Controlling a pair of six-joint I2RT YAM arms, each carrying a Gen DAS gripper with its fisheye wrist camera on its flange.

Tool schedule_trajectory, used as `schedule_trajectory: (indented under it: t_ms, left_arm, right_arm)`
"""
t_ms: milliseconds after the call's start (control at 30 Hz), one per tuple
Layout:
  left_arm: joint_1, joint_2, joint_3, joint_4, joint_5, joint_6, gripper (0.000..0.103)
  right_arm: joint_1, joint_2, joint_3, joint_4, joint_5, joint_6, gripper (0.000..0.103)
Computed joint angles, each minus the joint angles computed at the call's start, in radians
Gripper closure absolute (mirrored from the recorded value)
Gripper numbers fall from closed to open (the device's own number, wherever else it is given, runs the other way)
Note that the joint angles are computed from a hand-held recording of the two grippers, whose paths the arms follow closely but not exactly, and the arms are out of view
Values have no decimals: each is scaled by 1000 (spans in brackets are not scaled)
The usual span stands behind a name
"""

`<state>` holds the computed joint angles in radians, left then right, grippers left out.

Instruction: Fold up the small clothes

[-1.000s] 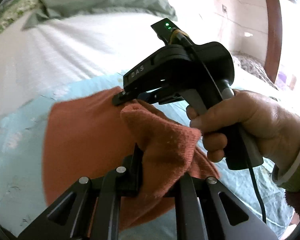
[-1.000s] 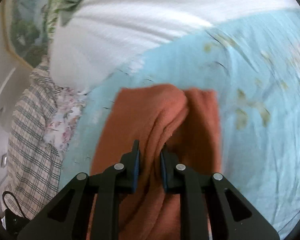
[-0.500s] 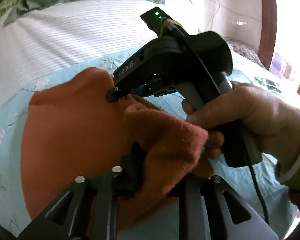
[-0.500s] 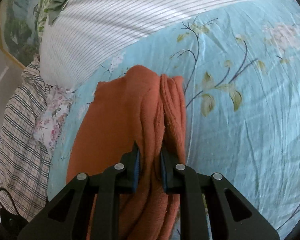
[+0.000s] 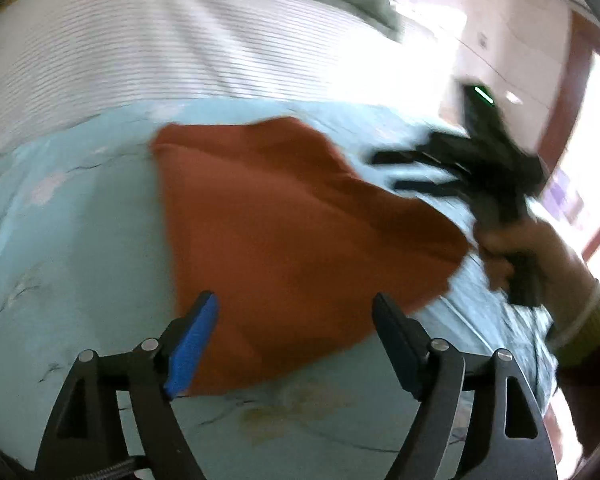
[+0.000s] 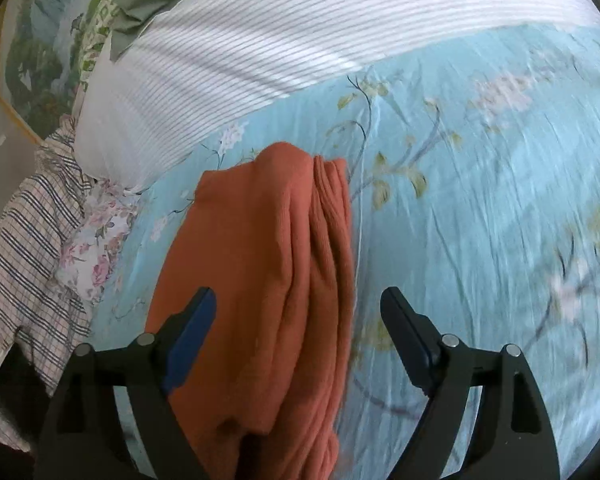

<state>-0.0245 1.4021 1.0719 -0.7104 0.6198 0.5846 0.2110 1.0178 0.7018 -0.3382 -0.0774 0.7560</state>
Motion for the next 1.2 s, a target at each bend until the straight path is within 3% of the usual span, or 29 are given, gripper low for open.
schedule_trajectory:
  t_ms: [133,267,567,700,833,867,900,933,967,1100,1200]
  left_arm:
    - [52,197,176,-71,11,-65,20]
    - [75,448,426,-251,123,-119,20]
    - [5,669,664,-282,113,-238,20]
    - [4,865,871,-384,152,-275,18]
    - [-11,882,885,-354,148,-254,21]
    - [-23,868,861,-322,124,-255,24]
    - [-34,859,851,-302,104,-253,28]
    - [-43,862,859,-317,105,-230,48]
    - [-43,884,888,-370,138,-208,67]
    - [-18,805,807,-348,149,-195,77]
    - [38,713,745,-383,169,-107,78]
  right_arm:
    - [-6,39,-4,21,-39,18,18]
    - [-35,77,-5,76,-100,28,18]
    - [-105,188,18,159,-206,16,18]
    - [-115,242,27,189,-231,9,18]
    - [-110,294,33,222,-247,-16,19]
    - [-106,305,40,221,-251,-21,23]
    - [-107,319,45,218,-264,-19,48]
    - [-105,339,40,241,-297,12,68]
    - [-97,337,22,277,-302,33,68]
    - [-25,273,-28,362,-261,100,74]
    - [84,275,-13,401,-202,131,74]
